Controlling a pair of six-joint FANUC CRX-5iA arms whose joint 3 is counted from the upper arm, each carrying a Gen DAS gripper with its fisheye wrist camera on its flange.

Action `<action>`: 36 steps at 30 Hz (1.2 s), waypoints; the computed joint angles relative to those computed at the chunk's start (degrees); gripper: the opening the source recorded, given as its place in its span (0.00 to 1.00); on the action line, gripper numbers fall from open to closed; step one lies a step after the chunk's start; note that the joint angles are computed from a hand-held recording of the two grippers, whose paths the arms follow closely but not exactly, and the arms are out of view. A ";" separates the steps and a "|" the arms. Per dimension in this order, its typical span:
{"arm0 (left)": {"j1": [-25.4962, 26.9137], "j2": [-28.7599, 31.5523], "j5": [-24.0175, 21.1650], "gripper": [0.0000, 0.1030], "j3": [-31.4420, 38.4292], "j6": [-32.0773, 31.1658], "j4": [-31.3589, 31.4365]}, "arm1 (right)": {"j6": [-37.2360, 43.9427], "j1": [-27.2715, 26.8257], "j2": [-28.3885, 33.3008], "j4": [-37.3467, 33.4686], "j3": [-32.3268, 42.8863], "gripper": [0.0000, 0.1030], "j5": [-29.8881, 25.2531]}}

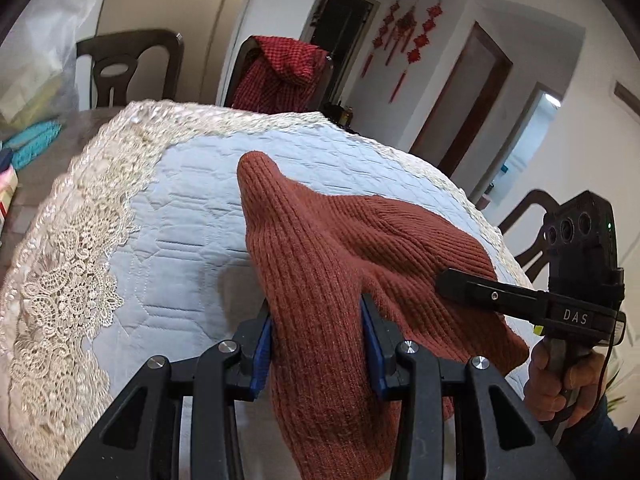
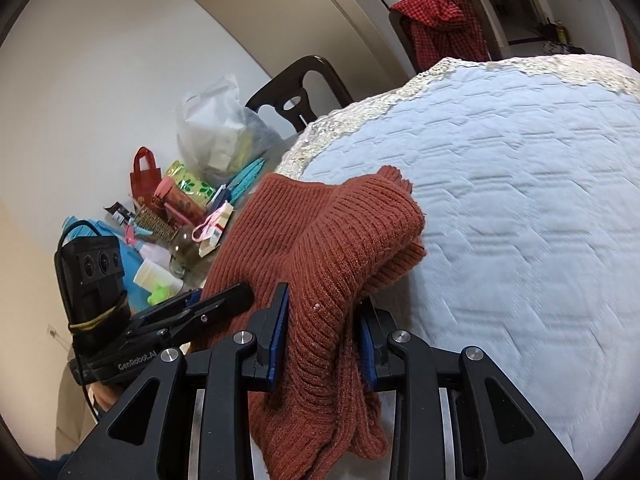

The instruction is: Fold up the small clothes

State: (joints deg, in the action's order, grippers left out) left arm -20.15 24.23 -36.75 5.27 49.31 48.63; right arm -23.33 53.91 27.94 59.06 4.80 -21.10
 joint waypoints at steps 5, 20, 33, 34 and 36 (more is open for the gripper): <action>1.30 3.22 -1.39 0.46 1.42 1.69 0.50 | 8.97 -0.63 3.04 -10.60 4.07 0.30 0.45; -0.93 -2.20 7.32 0.48 3.60 17.28 -23.17 | 11.43 1.68 1.66 -6.38 5.66 0.35 -14.83; -1.52 2.21 3.46 0.49 9.24 22.52 -29.24 | 28.67 1.31 8.58 -18.48 17.51 0.27 -22.54; -1.56 2.24 3.48 0.49 9.29 22.37 -29.24 | 28.57 1.19 8.55 -18.42 17.23 0.27 -22.08; -1.68 2.37 3.53 0.49 9.48 22.27 -29.68 | 28.86 1.18 8.78 -18.39 17.44 0.27 -22.30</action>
State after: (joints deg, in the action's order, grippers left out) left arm -21.83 26.60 -33.22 14.75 71.58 18.95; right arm 5.52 55.08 36.72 40.67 22.24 -43.40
